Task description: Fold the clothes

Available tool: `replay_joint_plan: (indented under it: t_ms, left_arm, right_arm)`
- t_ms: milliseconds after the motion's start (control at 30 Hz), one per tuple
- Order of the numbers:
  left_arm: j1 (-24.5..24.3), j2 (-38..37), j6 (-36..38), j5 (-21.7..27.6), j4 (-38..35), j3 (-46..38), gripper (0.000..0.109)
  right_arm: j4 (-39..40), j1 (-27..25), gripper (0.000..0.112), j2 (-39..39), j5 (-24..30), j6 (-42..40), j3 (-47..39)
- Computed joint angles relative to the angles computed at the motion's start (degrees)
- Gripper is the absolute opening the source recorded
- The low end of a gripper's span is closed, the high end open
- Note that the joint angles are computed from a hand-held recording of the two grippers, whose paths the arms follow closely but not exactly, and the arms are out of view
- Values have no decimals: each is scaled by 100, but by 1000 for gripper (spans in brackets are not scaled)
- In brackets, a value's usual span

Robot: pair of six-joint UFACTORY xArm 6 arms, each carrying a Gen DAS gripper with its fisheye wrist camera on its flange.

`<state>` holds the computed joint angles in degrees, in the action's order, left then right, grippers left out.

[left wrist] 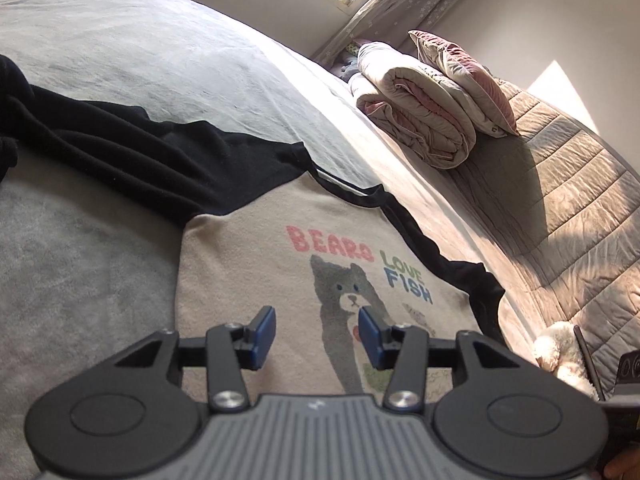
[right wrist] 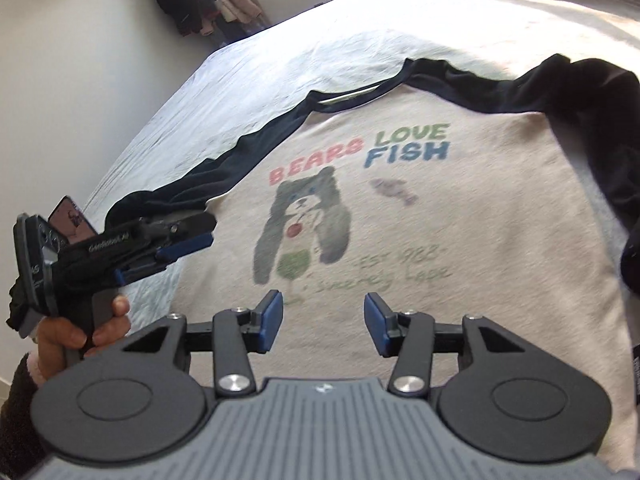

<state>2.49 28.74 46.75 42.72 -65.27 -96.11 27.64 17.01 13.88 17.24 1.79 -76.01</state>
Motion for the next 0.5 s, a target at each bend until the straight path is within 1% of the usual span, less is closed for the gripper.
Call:
replay_joint_plan:
  t_ms: [100,133,233,267,300,367,400,467,500]
  left_arm:
    - [-95,-70,90,-215,113,178,51]
    - [-117,-91,142,-277,111,222,51]
    - [-161,-196,464,-434,-23,403,53]
    - [-160,-217,682,-445,-192,463,56]
    - [-158,-236,901,-453,-362,524,58]
    - [-184,-281,1372,-548,-686,679,58]
    - [-205,-312,1611,-612,-826,760,58]
    - [-241,-380,1823,-711,-882,855,58]
    - [-257,-410,1864,-749,-861,887,59]
  right_arm:
    - [-1209,-390,51,-53,-66,1043,107]
    - [-1469,-506,51,-74,-100,1330,158]
    - [-1879,-810,51,-299,-192,1943,511]
    - [-1986,-911,51,-380,-215,2126,633]
    - [-1967,-991,51,-486,-239,2182,782]
    - [-1600,-1082,50,-753,-258,1942,1129]
    - [-1445,-1103,45,-873,-220,1801,1267]
    - [-1268,-1113,43,-1081,-85,1593,1466]
    - [-1408,-1113,43,-1169,44,1645,1519]
